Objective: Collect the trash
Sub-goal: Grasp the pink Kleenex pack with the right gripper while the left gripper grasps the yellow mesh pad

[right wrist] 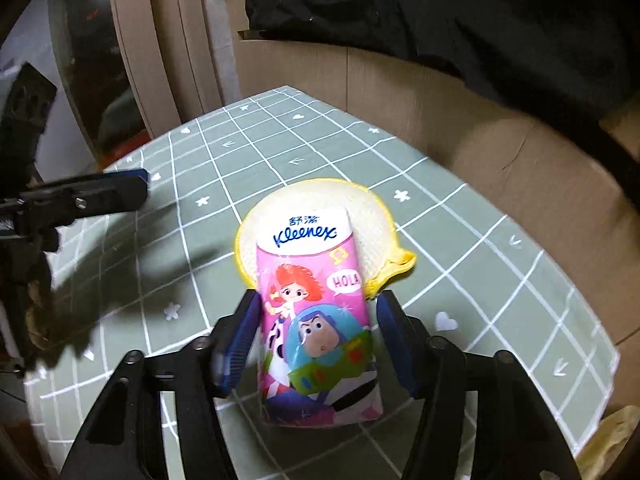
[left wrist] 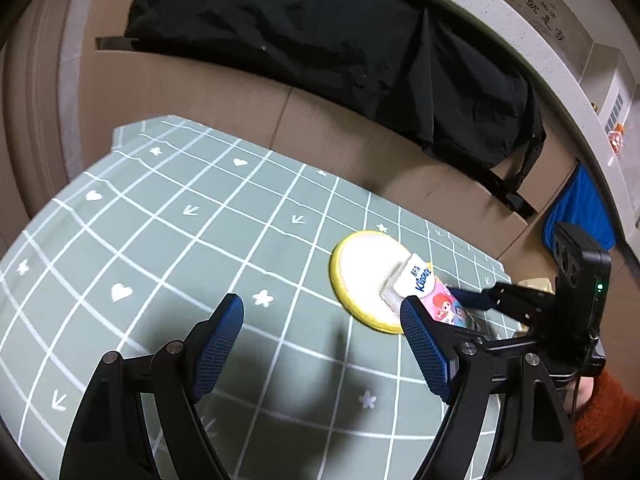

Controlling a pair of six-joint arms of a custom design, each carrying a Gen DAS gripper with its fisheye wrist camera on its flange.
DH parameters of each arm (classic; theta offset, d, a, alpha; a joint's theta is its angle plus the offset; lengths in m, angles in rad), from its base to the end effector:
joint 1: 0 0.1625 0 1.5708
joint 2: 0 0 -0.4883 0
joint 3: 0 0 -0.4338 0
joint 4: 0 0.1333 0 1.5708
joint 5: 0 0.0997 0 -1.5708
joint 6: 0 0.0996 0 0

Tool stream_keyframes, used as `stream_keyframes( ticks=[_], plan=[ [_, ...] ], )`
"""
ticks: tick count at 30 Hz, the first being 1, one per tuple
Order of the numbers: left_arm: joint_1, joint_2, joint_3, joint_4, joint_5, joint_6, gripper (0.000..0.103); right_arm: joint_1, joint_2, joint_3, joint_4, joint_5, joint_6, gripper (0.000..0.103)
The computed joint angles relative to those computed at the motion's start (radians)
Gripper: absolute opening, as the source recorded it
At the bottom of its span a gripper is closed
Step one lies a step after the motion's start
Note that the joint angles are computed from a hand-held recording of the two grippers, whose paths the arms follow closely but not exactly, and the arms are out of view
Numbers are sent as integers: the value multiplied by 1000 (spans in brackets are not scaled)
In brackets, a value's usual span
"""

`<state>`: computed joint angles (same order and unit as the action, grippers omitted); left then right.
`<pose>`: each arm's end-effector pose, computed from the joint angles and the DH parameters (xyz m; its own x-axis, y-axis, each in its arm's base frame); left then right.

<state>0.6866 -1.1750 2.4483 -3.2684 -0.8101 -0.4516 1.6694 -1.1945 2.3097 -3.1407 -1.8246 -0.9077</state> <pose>-0.2092 -0.4326 0.1736 -0.9182 0.0901 -0.3856 0.3380 0.6858 -0.6446 0.1572 -0.4891 0.1843 -0.5299 -0.6957 0.4850 -0.8221 0.5617 -0.0926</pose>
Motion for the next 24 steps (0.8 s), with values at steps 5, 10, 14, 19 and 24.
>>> stream_keyframes(
  ticks=[5,10,14,19,24],
  plan=[
    [43,67,-91,-10,-61,88,81,-32,-37,1,48,22,62,45],
    [113,138,-197,26,-170,109,81,-73,-99,23,68,22,92,43],
    [139,197,-266,94,-156,93,81,-125,-173,57,51,40,102,42],
    [123,227,-283,151,-109,116,81,-229,-300,97,67,110,113,42],
    [87,236,-281,232,-32,109,80,-306,-369,121,84,178,120,42]
  ],
)
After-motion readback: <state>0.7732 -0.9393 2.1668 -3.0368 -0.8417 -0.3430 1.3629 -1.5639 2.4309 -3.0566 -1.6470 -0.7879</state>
